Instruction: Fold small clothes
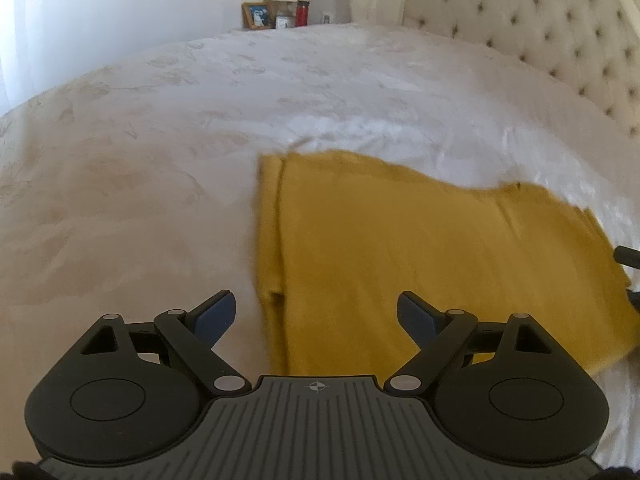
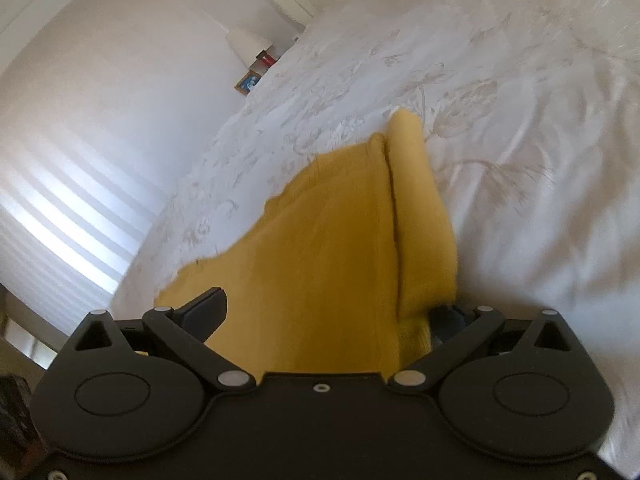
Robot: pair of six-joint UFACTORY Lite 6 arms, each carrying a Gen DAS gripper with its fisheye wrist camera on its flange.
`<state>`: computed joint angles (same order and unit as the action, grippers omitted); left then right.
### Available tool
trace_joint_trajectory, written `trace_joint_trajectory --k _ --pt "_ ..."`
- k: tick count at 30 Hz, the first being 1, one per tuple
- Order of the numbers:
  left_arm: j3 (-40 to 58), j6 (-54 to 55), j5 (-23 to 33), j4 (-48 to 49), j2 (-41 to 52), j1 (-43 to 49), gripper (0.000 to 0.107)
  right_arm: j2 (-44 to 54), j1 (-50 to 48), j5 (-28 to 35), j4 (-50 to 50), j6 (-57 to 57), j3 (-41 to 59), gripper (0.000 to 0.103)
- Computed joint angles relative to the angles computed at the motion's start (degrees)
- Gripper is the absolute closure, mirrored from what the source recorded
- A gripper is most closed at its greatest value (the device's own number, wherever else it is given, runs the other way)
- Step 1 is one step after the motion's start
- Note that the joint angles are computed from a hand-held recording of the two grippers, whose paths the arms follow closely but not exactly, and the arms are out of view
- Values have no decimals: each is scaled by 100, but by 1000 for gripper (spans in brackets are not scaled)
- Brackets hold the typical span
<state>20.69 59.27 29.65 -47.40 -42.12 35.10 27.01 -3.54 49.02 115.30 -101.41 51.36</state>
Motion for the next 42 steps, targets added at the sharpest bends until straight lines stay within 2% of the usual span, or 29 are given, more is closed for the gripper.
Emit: trace_joint_trajectory --k 1,3,4,5,9,14,18,22,27,34,39,42 --pt "22 357 51 -250 88 157 18 81 9 -1 -26 100 113 3" --pt "77 952 -41 -684 344 272 18 136 68 -135 -80 228 264 32" --pt "78 1189 -35 -835 399 353 18 173 107 -269 -199 381 365 52" --pt "93 1455 -48 -1021 504 410 18 188 183 -497 -276 552 456 67" --pt "137 2365 186 -1571 783 796 18 -265 568 -1282 -143 427 340 75" --pt "424 2837 708 -1728 1216 1391 19 -1222 1473 -2583 -1020 1542 615 78" --pt "775 2655 998 -1572 1526 1711 19 -1224 2423 -3311 -3096 3917 1661 79" --pt "964 2659 1220 -1457 1633 2071 18 -540 3438 -3714 -5439 6315 2891 79" --pt "1215 2789 1476 -1436 1887 2545 18 946 4506 -3701 -8310 9313 4709 80" --pt "1571 2782 1625 -1426 2379 2900 18 2731 5397 -3120 -12231 13293 6879 81" --pt "1683 2741 1614 -1443 2538 2930 18 2906 5637 -2824 -13713 14446 7061 80" --pt "1723 2736 1614 -1453 2635 2930 18 3515 5876 -2034 -13903 14137 8207 77"
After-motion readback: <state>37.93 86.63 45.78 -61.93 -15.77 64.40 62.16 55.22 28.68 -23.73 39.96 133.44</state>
